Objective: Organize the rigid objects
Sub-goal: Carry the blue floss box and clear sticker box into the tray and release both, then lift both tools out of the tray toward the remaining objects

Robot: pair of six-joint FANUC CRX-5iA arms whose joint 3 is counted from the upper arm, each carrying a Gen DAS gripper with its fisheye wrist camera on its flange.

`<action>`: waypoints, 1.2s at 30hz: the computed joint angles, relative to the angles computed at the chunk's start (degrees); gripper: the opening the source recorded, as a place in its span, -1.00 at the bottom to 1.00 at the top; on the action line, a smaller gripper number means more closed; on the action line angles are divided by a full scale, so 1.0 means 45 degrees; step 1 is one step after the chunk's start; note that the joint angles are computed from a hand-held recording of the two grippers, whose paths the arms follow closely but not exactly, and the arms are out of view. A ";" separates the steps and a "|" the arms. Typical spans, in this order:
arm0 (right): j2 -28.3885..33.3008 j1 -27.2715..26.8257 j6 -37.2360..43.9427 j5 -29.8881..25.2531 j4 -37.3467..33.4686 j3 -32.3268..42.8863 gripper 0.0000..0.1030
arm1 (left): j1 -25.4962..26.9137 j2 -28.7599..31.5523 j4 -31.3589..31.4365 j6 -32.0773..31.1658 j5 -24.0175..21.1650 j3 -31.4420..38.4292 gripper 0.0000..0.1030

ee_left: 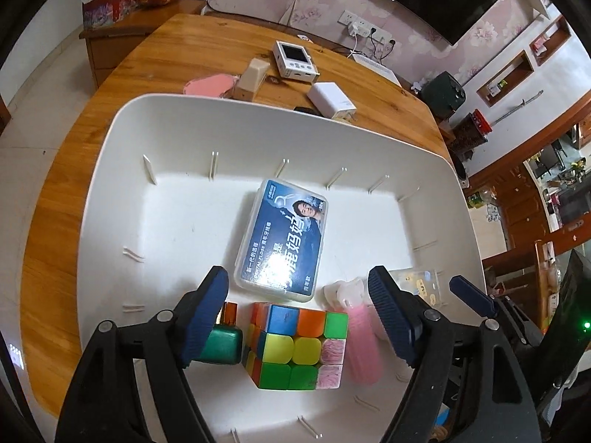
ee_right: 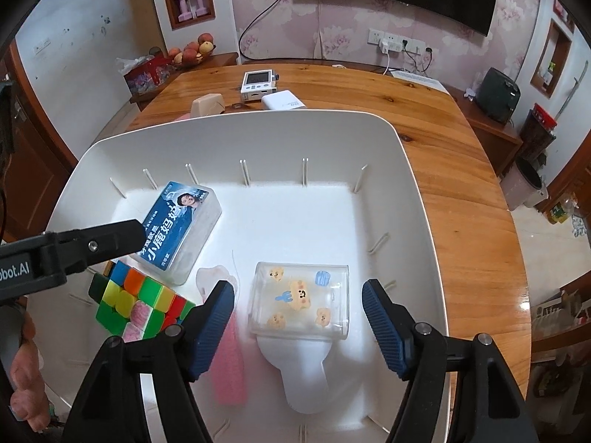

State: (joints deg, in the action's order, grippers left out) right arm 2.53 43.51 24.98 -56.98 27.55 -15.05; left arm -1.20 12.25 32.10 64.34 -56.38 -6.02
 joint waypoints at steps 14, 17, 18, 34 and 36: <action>-0.0100 0.0246 -0.0106 -0.0292 0.0605 -0.0066 0.41 | -0.0085 -0.0243 -0.0923 0.0390 -0.0051 0.0763 0.57; -0.0084 0.0285 -0.0081 -0.0584 0.1249 0.0046 0.41 | 0.0033 -0.0026 -0.1147 0.0361 -0.0561 0.1704 0.57; -0.0081 0.0291 -0.0034 -0.0672 0.1490 0.0108 0.41 | 0.0089 0.0046 -0.1159 0.0325 -0.0699 0.2004 0.57; 0.2140 -0.2007 0.5022 -0.1924 0.1726 0.6277 0.41 | -0.0482 0.3962 -0.4027 0.1950 -0.3130 1.1146 0.57; 0.2745 -0.2484 0.5694 -0.2045 0.0997 0.7614 0.41 | -0.0656 0.4712 -0.4362 0.2040 -0.3482 1.2382 0.57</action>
